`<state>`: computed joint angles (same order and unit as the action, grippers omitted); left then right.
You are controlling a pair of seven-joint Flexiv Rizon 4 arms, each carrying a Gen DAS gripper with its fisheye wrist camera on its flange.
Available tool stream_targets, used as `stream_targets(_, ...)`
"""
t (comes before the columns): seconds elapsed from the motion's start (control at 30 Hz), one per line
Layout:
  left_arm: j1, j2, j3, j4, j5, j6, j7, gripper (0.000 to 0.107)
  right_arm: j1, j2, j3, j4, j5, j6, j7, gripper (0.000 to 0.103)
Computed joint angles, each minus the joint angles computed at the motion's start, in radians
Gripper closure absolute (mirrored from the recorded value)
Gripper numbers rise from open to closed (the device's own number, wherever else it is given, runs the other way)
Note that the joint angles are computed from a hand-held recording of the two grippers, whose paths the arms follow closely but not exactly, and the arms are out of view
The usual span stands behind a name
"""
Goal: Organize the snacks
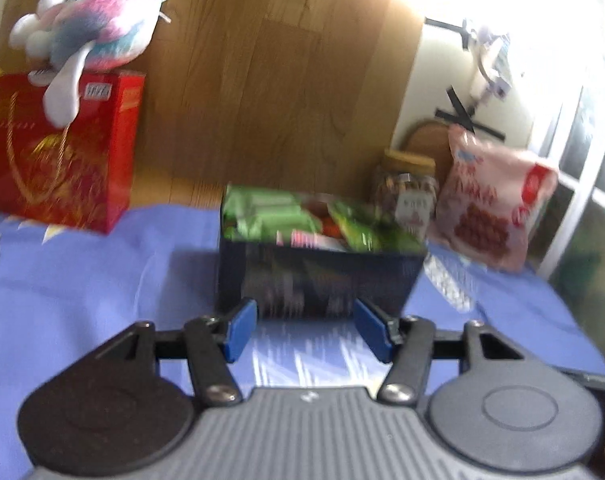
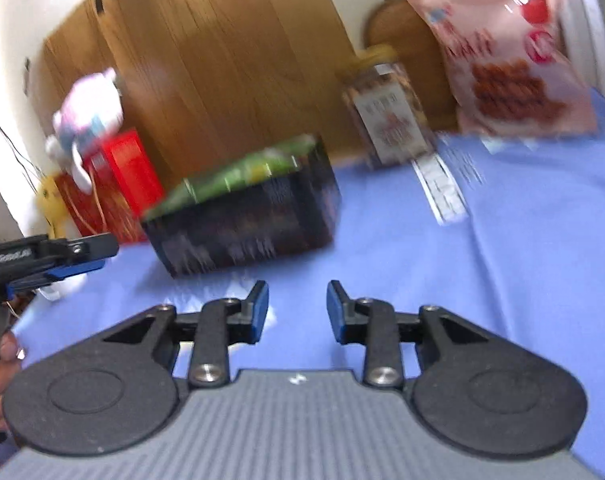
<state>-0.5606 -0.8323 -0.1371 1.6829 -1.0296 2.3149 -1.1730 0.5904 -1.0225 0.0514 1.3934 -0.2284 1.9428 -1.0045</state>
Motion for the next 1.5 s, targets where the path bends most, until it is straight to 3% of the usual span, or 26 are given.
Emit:
stream_targets(0.13,-0.062,-0.036,-0.028,-0.043,-0.137,0.022,0.082,0.051,0.065,0.063,-0.055,0.140,0.079,0.049,-0.019,0.067)
stream_targets(0.23,-0.058,-0.039,-0.063,-0.022,-0.090,0.024,0.049,0.051,0.083,0.099,-0.057,0.215,0.111,0.082,-0.047,0.067)
stream_targets(0.33,-0.093,-0.056,-0.062,-0.045,-0.150,0.036,0.104,0.051,0.092,0.120,-0.052,0.255,0.130,0.103,-0.073,0.067)
stream_targets(0.5,-0.099,-0.061,-0.109,-0.056,-0.222,0.109,0.139,0.051,0.071,0.141,-0.018,0.300,0.138,0.155,-0.108,0.067)
stream_targets(0.63,-0.109,-0.075,-0.145,-0.097,-0.290,0.183,0.245,0.051,0.023,0.150,0.040,0.325,0.122,0.208,-0.099,0.067)
stream_targets(0.73,-0.098,-0.067,-0.169,-0.071,-0.265,0.212,0.230,0.050,-0.019,0.155,0.084,0.350,0.087,0.251,-0.074,0.067)
stream_targets(1.03,-0.092,-0.099,-0.223,-0.098,-0.346,0.343,0.315,0.050,-0.014,0.159,0.070,0.378,0.084,0.300,-0.077,0.062)
stream_targets(1.2,-0.068,-0.144,-0.266,-0.189,-0.383,0.377,0.386,0.048,-0.031,0.146,0.070,0.373,0.074,0.293,-0.065,0.062)
stream_targets(1.5,-0.059,-0.280,-0.356,-0.484,-0.402,0.416,0.619,0.047,-0.038,0.142,0.042,0.372,0.125,0.306,-0.070,0.062)
